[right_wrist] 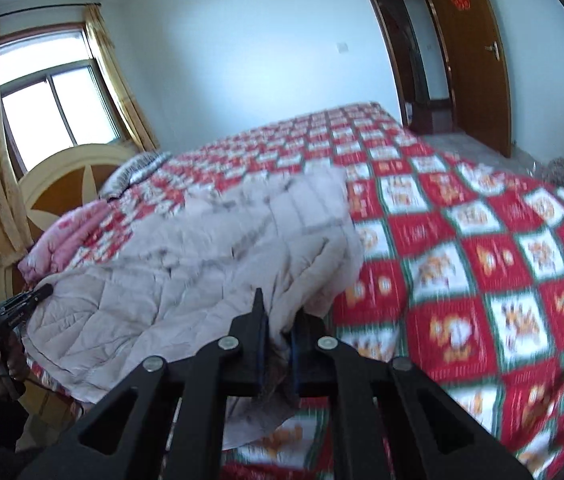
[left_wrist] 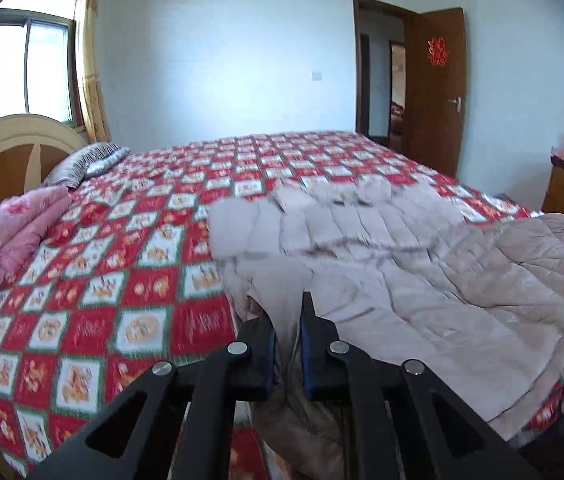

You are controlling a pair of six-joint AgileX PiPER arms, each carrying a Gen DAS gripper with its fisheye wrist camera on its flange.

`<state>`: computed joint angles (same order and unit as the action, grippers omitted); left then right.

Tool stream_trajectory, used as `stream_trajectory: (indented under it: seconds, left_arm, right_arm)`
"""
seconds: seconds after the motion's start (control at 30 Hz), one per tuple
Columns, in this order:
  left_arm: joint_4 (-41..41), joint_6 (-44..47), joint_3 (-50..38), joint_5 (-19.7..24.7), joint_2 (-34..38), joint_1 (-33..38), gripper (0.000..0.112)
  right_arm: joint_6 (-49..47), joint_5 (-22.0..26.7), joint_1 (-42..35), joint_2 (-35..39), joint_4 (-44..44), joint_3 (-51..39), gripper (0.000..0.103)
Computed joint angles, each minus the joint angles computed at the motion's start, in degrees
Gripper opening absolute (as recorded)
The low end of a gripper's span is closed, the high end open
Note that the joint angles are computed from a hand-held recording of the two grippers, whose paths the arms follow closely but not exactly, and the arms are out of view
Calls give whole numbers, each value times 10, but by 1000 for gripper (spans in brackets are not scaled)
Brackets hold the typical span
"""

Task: Fold large clothes

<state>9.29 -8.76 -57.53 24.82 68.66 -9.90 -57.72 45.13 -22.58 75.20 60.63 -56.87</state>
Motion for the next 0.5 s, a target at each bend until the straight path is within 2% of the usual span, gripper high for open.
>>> stream_trajectory:
  seconds: [0.1,0.17,0.23,0.4,0.5]
  left_arm:
    - [-120,99,-85,4,66,52,9]
    - [-209,160,-165,35,122,85,9]
    - [-251,180,-249,67,178,103,9]
    - [-225,156,-467,157,323,106,9]
    - [-223,145,-626,246,424,115,13]
  right_arm:
    - [41,-31,43,60,-4,-88,11]
    - [74,-43,62,95,-18,-138,11]
    - [121,-53,85,138,-47,-202,11]
    - [252,-49,126,245,-151,-370,11]
    - [310,-26,135,308,-199,-471,11]
